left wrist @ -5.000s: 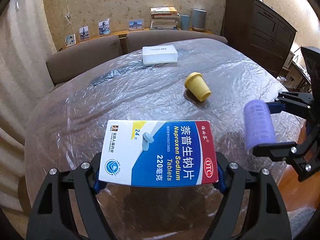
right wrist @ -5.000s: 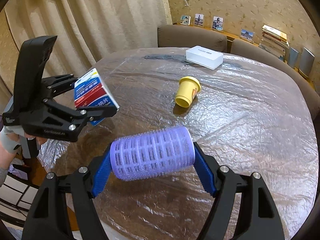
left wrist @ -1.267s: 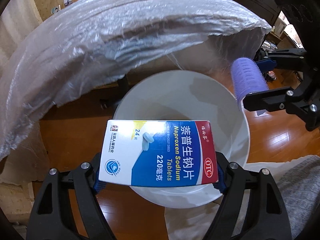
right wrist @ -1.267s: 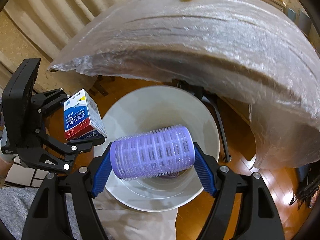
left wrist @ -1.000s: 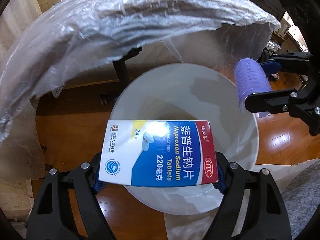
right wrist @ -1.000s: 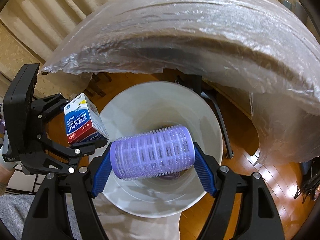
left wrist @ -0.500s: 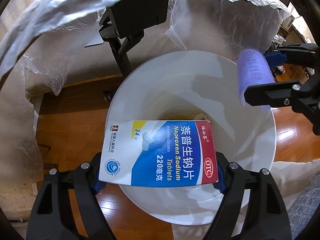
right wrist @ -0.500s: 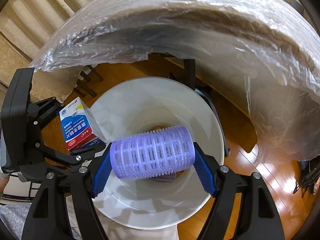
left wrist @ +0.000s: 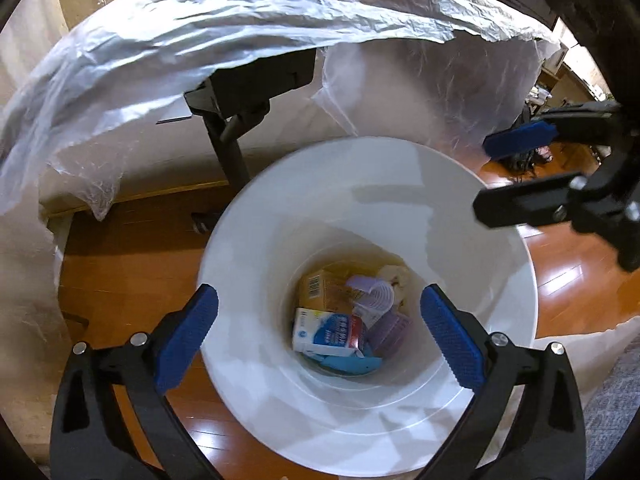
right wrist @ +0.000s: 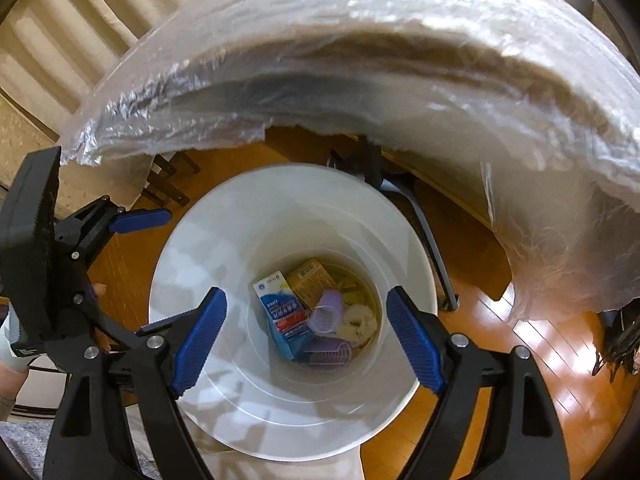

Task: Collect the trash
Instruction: 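Grasp the yellow cup with the left tool while the right tool grasps the white plastic box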

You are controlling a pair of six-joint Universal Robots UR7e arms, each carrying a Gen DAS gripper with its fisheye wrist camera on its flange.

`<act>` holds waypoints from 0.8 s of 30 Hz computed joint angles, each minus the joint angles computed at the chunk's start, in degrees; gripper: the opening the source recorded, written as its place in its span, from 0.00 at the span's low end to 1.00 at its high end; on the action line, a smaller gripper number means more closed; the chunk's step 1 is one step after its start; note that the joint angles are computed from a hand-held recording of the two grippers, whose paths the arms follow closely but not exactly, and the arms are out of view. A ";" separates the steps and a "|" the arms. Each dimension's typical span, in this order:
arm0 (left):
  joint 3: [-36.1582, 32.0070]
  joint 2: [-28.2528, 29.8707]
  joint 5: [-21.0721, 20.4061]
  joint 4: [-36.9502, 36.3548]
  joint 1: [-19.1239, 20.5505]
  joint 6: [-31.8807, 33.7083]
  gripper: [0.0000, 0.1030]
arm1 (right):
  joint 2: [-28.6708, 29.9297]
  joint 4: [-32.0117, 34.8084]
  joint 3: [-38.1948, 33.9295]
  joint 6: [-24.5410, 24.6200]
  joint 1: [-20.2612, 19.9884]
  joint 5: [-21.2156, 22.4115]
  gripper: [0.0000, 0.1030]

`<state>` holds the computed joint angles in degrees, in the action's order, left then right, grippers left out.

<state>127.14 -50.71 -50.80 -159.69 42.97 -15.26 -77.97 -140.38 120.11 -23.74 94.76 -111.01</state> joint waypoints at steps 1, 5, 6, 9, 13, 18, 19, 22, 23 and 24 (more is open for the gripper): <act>-0.18 -0.20 0.01 0.29 0.29 0.27 0.99 | -0.33 -0.15 0.01 -0.06 0.16 -0.25 0.79; 0.17 -3.15 1.31 5.60 -2.03 -2.60 0.99 | -3.32 0.57 -0.48 -1.32 1.90 -0.95 0.79; 0.04 -4.14 1.63 6.89 -2.81 -2.85 0.99 | -4.76 0.68 -0.93 -2.06 2.81 -0.44 0.79; 0.59 -8.29 4.33 8.53 -7.29 -2.99 0.99 | -6.39 -1.09 -3.07 -4.16 5.21 1.02 0.83; -0.95 -10.76 8.57 0.18 -11.00 3.24 0.99 | -3.72 -8.98 -8.75 -9.50 7.53 2.74 0.94; -11.37 -6.65 7.72 -4.08 -5.58 6.98 0.99 | 8.42 -11.12 -23.71 -15.19 7.36 5.53 0.96; -14.53 -5.23 7.71 -1.72 -3.97 5.74 0.99 | 10.67 -10.06 -26.65 -15.04 7.20 5.35 0.96; -22.31 -0.89 4.74 -2.54 0.74 6.82 0.98 | 20.32 -2.57 -40.03 -13.69 6.17 6.01 0.96; -25.40 0.79 4.54 -1.10 1.95 6.98 0.98 | 22.58 0.12 -43.58 -13.45 5.91 5.97 0.96; -28.37 2.56 4.47 0.26 2.96 7.92 0.98 | 25.12 2.34 -47.27 -13.45 5.59 6.43 0.96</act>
<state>98.77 -48.16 -46.33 -159.43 45.93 -7.34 -52.85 -138.04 72.84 -37.18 100.35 -104.57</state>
